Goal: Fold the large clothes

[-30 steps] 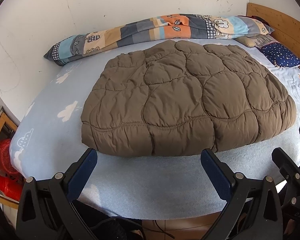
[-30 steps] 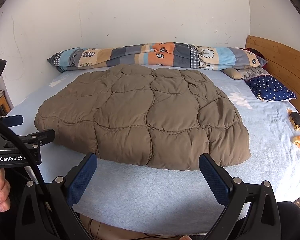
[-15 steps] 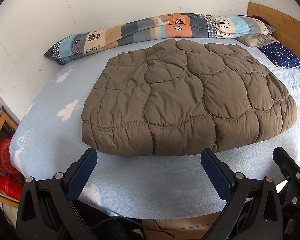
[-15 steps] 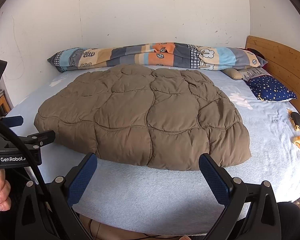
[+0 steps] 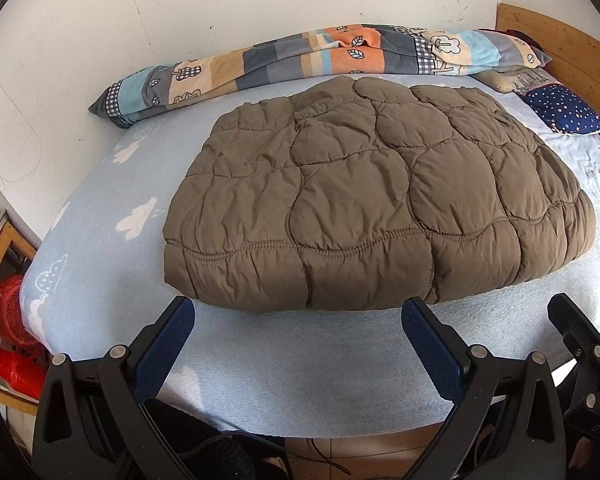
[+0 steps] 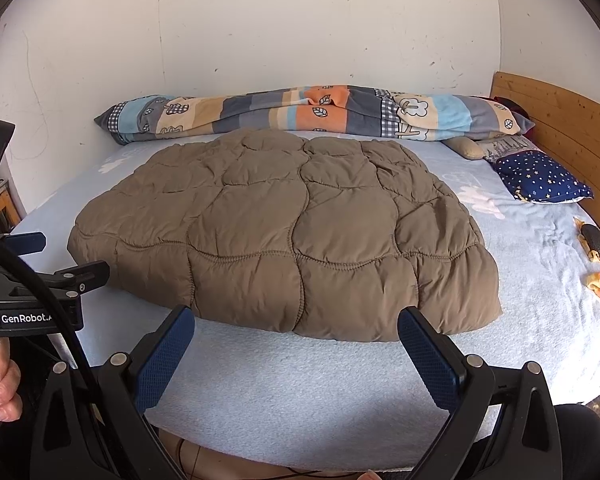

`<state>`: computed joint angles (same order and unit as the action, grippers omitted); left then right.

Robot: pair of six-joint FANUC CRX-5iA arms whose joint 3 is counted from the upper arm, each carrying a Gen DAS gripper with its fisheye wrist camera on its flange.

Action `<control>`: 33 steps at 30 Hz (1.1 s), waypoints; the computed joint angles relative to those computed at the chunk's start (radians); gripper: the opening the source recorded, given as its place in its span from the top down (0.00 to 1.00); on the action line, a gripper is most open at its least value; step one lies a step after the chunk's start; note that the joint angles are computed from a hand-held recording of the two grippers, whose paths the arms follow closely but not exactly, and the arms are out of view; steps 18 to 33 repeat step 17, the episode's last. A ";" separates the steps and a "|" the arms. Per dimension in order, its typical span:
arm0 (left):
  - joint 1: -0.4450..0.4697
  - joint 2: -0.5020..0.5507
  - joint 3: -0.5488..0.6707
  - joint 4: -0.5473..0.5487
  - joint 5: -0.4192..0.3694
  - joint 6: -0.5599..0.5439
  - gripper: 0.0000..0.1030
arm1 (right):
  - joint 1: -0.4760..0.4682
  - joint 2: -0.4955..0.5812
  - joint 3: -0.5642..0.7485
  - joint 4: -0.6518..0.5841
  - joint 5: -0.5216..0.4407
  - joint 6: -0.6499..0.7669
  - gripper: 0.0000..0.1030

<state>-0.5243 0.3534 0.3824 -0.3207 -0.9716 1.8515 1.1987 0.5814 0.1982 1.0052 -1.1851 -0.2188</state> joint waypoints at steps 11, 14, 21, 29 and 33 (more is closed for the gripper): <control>-0.001 0.007 0.010 0.003 -0.020 0.000 0.00 | 0.001 -0.007 -0.009 0.002 -0.001 -0.002 0.00; -0.005 -0.001 0.004 -0.013 -0.017 0.012 0.00 | 0.001 -0.009 -0.011 0.004 0.000 -0.003 0.00; -0.001 -0.003 0.003 -0.010 -0.015 0.008 0.00 | 0.001 -0.013 -0.018 0.008 0.006 -0.007 0.00; -0.001 -0.003 0.003 -0.010 -0.015 0.008 0.00 | 0.001 -0.013 -0.018 0.008 0.006 -0.007 0.00; -0.001 -0.003 0.003 -0.010 -0.015 0.008 0.00 | 0.001 -0.013 -0.018 0.008 0.006 -0.007 0.00</control>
